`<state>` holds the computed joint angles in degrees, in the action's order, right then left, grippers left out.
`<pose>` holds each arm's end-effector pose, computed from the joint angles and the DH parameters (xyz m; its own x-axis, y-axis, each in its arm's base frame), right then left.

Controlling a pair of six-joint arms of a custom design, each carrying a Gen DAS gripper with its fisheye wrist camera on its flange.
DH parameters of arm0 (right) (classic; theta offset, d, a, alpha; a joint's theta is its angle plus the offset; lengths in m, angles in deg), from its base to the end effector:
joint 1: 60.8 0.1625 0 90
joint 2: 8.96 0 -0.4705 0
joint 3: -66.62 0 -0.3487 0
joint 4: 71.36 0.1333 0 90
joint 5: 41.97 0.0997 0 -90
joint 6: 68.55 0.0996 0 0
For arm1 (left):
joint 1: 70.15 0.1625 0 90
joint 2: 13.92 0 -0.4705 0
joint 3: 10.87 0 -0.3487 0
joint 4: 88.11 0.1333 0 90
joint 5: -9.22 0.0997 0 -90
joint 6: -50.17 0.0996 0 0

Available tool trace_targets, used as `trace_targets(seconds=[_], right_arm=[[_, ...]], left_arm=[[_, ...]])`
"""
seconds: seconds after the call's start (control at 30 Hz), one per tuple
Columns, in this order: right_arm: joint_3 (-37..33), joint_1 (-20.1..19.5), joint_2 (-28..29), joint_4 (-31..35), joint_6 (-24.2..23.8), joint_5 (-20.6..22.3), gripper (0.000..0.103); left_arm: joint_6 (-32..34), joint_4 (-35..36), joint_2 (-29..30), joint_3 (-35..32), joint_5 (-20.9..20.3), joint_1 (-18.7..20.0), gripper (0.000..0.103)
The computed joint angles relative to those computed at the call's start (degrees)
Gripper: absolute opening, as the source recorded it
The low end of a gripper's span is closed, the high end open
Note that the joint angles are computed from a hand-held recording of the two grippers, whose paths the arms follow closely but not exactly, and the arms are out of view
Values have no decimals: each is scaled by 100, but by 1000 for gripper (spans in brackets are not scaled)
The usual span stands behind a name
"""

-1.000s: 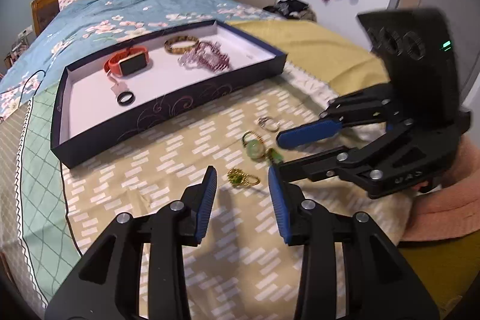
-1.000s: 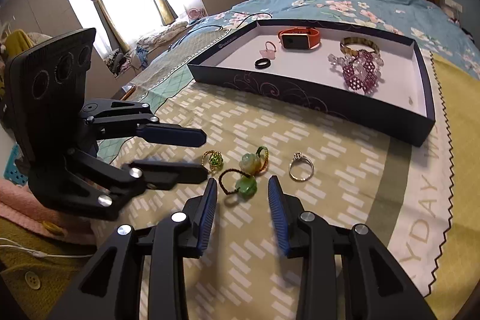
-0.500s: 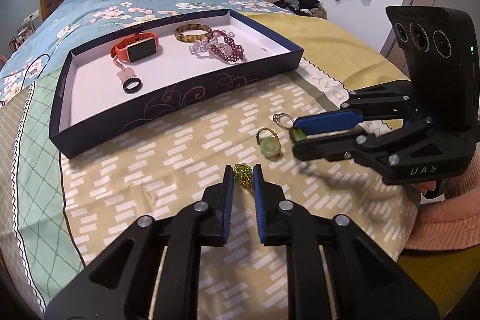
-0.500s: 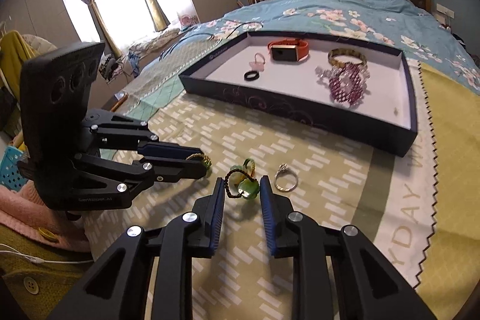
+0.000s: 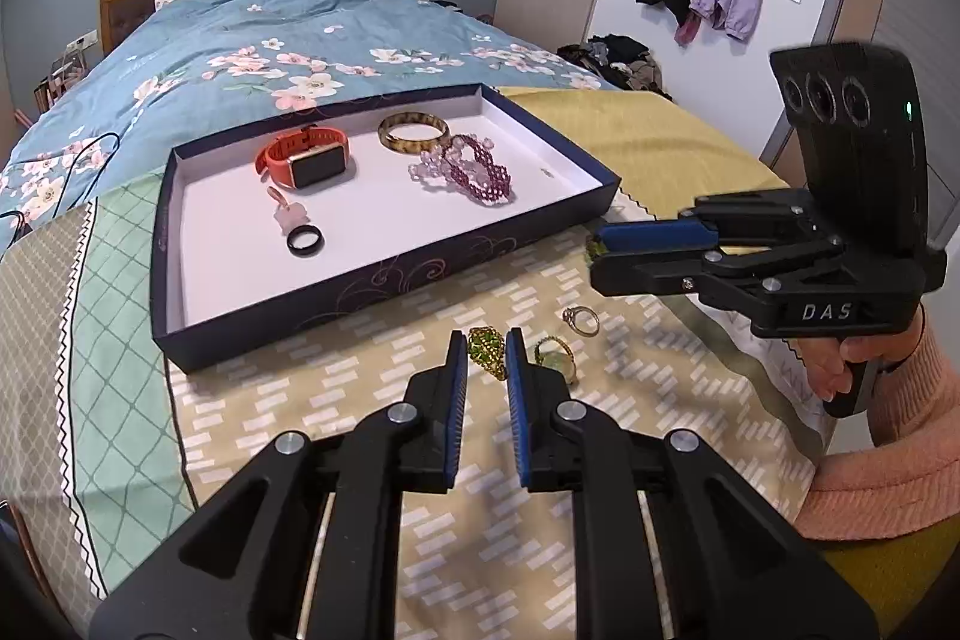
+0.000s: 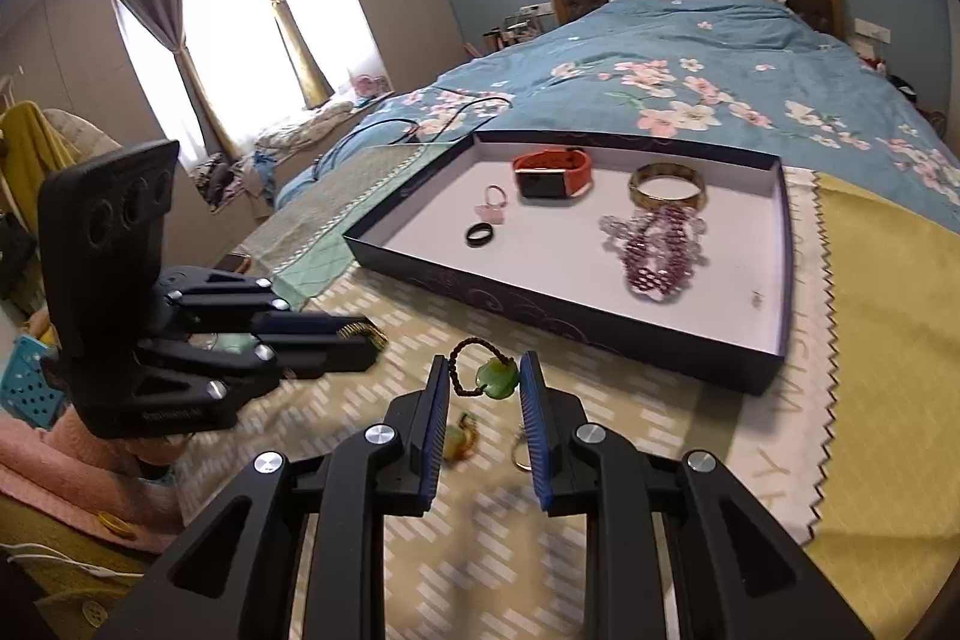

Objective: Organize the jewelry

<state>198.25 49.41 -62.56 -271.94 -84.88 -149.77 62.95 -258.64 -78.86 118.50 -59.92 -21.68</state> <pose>0.2646 -0.4211 0.1738 -0.8301 -0.3899 0.3986 -0.5467 0.7100 -0.4439 -0.1862 -0.4648 0.2124 -0.6051 0.6912 -0.3950 0.7905 0.5807 -0.1948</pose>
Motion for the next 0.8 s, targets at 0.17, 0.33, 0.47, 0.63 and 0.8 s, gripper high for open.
trace_targets(seconds=[0.17,0.33,0.47,0.63,0.8], right_arm=[[-261,-68,188,455,3,284,22],[-541,-69,463,848,52,346,22],[-585,-28,529,864,75,359,27],[-363,1,391,633,101,263,32],[-111,75,293,599,40,265,32]], left_arm=[[-51,407,55,45,-131,82,14],[-66,351,-14,172,-161,122,24],[-40,281,-171,193,-122,165,31],[-56,281,-231,154,-2,239,32],[-34,217,-113,39,18,273,32]])
